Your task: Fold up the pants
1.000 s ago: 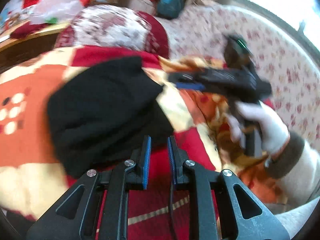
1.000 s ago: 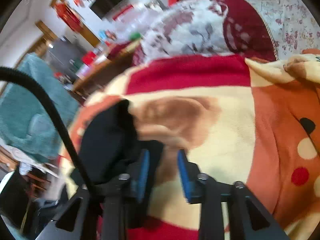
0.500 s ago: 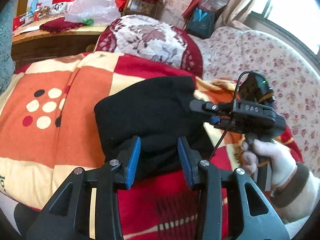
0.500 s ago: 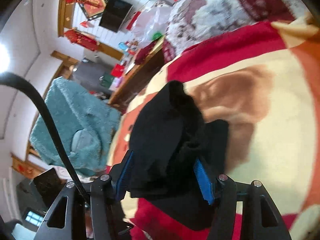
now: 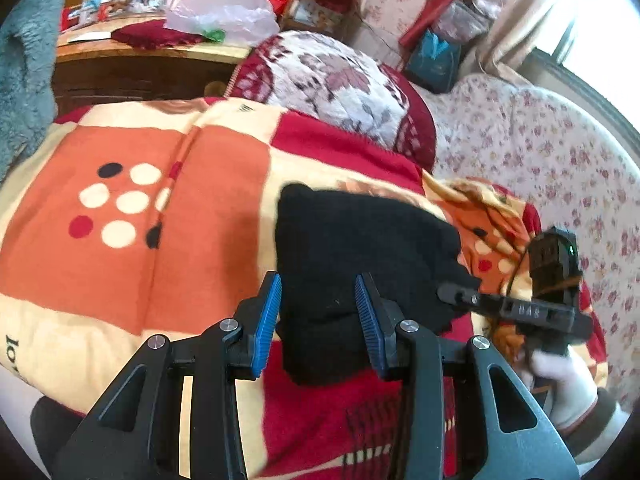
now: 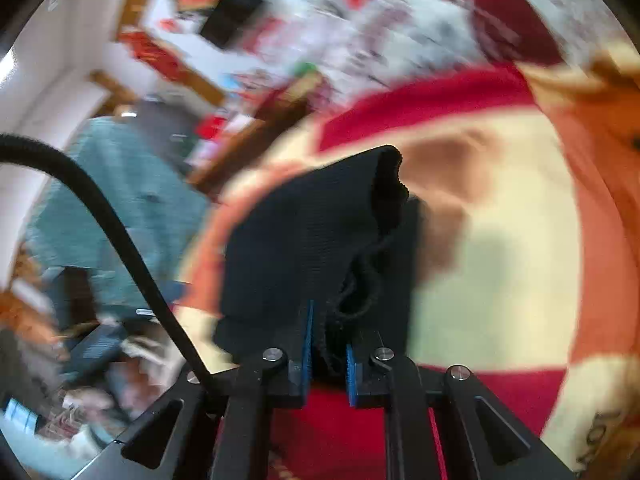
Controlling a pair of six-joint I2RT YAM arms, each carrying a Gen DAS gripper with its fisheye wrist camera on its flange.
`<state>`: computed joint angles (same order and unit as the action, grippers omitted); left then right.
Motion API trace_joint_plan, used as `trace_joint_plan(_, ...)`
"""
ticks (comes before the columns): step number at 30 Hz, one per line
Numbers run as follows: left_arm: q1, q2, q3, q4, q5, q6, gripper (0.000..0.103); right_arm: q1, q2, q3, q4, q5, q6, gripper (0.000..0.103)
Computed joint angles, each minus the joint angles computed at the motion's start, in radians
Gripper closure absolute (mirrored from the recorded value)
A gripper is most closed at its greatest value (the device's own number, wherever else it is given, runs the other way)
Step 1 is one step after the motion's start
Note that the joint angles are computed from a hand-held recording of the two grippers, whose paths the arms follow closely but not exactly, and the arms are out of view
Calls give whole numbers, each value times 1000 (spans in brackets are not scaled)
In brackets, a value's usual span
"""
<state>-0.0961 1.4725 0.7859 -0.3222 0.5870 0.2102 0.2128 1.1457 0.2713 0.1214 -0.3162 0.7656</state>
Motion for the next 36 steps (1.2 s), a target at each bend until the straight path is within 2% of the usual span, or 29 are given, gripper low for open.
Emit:
trace_joint_plan(1, -9, -16, -13, 4, -5, 7, 65, -13, -16, -26, 33, -14, 35, 90)
trace_joint_plan(2, -15, -31, -27, 12, -8, 15, 65, -20, -44, -25, 9, -15, 37, 87)
trace_joint_plan(5, -39, -48, -52, 22, -27, 38, 65, 4, -170, 83, -285, 128, -64, 71)
trace_joint_plan(6, -43, -41, -53, 19, -27, 39, 65, 7, -207, 109, -344, 162, -93, 70)
trace_joint_plan(8, -47, -25, -55, 14, -27, 38, 65, -6, -254, 157, -391, 169, -157, 69)
trace_joint_plan(9, -49, -17, -58, 16, -32, 36, 65, -8, -251, 181, -387, 151, -191, 65)
trace_joint_plan(10, -50, -8, -61, 15, -37, 35, 65, -8, -207, 227, -368, 113, -239, 61)
trace_joint_plan(11, -47, -3, -65, 13, -36, 34, 65, -4, -157, 265, -353, 85, -274, 51)
trace_joint_plan(12, -42, 4, -68, 10, -31, 34, 65, 14, -75, 325, -334, 58, -325, 49)
trace_joint_plan(14, -36, 19, -68, 0, -24, 37, 65, 51, 61, 429, -328, 32, -416, 49)
trace_joint_plan(17, -29, 31, -64, 0, -13, 37, 65, 124, 332, 655, -376, 60, -602, 49)
trace_joint_plan(20, -22, 37, -53, -4, 1, 39, 65, 161, 605, 927, -545, 74, -769, 49)
trace_joint_plan(22, -20, 33, -55, 13, 9, 33, 65, 176, 713, 1042, -631, 92, -835, 49)
trace_joint_plan(24, -27, 41, -56, 31, 2, 26, 65, 163, 799, 1125, -691, 20, -876, 51)
trace_joint_plan(27, -23, 91, -41, 29, 31, 30, 65, 154, 832, 1139, -700, -21, -900, 70)
trace_joint_plan(29, -20, 115, -27, 6, 54, 55, 65, 150, 800, 1087, -658, -4, -894, 73)
trace_joint_plan(32, -54, 122, -39, 5, -3, 97, 65, 133, 746, 986, -560, 10, -830, 75)
trace_joint_plan(36, -60, 133, -50, 17, -22, 106, 65, 114, 710, 821, -309, -2, -638, 75)
